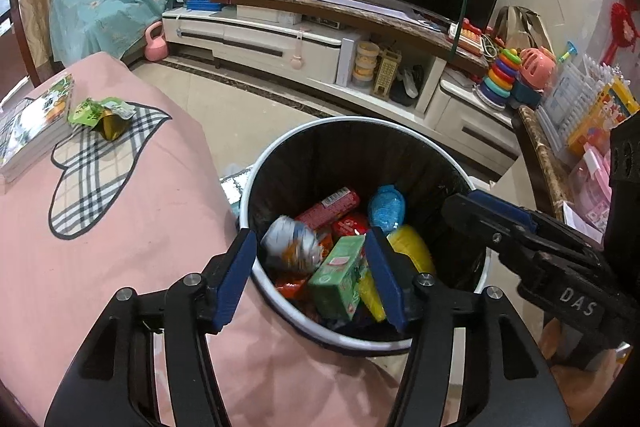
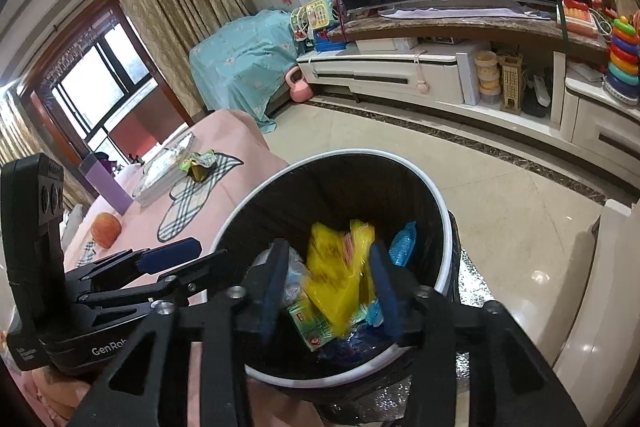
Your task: Collect trash
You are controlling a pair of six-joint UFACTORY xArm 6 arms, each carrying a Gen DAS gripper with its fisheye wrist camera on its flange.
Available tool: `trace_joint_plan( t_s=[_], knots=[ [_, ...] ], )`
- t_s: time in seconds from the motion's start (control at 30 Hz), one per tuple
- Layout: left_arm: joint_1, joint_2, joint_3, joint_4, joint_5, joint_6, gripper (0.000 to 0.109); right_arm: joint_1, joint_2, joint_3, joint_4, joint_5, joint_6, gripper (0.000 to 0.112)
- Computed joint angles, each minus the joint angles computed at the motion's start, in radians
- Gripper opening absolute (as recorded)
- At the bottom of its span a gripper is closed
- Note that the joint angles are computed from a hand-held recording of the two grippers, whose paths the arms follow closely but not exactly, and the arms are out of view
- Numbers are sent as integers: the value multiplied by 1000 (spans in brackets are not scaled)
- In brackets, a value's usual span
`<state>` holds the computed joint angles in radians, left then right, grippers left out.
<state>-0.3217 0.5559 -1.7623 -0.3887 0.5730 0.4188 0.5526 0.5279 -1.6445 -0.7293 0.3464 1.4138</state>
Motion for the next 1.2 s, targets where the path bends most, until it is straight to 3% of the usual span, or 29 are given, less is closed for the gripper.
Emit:
trace_joint_plan(
  t_s=[0.17, 0.4, 1.2],
  knots=[
    [15, -33, 53, -7, -21, 1, 62, 5, -16, 12, -50, -12, 59, 71],
    [37, -99, 156, -34, -54, 20, 66, 30, -29, 12, -104, -10, 133, 94],
    [151, -430, 646, -412, -211, 346, 71, 189, -69, 60, -348, 77, 500, 99]
  ],
)
